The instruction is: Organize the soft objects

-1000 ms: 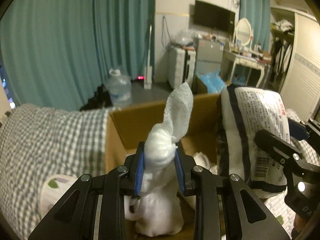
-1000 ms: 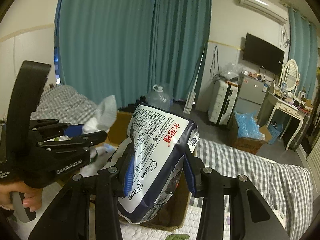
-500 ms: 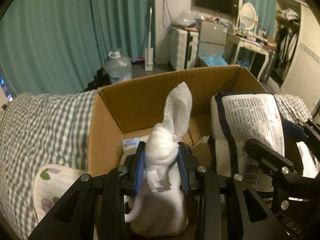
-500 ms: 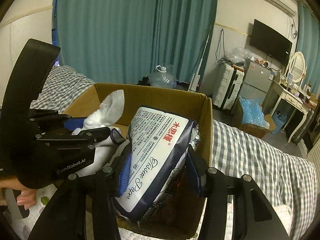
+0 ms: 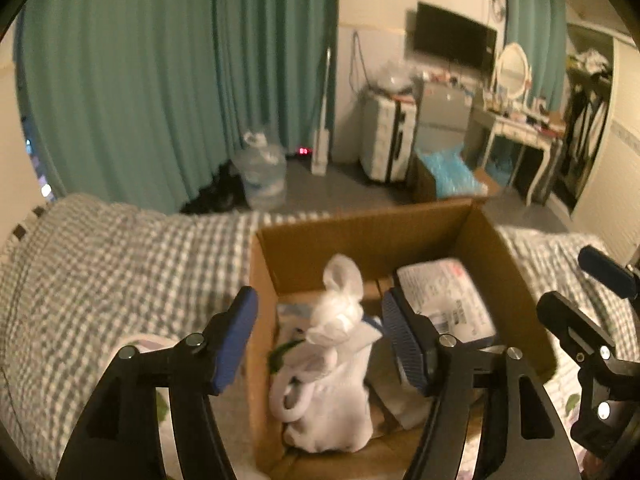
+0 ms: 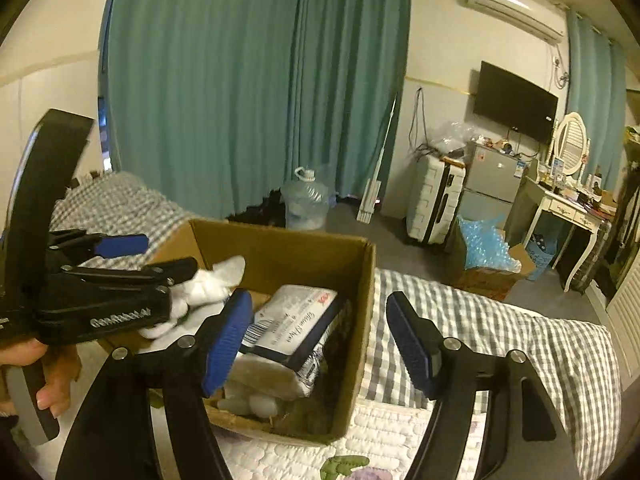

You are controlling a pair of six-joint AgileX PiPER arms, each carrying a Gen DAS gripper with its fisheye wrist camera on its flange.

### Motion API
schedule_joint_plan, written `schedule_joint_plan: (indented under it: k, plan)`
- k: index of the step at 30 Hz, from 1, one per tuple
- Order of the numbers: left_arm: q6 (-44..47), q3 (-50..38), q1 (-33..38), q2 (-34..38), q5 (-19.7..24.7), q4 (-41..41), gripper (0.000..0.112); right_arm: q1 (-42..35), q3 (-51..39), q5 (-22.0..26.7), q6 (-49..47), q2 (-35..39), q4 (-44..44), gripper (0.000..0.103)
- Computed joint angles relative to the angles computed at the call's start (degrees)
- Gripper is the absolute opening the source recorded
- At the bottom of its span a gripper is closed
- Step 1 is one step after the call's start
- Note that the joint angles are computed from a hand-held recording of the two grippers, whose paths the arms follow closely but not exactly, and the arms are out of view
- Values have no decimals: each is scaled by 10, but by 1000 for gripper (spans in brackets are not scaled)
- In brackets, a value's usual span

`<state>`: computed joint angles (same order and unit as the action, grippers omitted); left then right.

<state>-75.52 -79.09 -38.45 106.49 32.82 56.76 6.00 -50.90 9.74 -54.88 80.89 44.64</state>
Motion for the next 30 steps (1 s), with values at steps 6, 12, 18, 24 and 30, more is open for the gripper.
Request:
schedule_joint_plan:
  k: [6, 12, 18, 24, 30]
  plan:
    - [-46, 55, -27, -83, 32, 54, 66, 8, 16, 33, 175, -94, -158, 77]
    - [-122, 117, -82, -171, 91, 133, 87, 45, 24, 73, 407, -199, -373, 90]
    - [-142, 161, -134, -247, 148, 153, 87, 96, 12, 133, 559, -277, -508, 100]
    - [-175, 203, -213, -306, 238, 177, 89, 211, 0, 206, 758, -343, -712, 103]
    - [-228, 240, -277, -332, 312, 216, 100, 336, 13, 292, 901, -395, -854, 103]
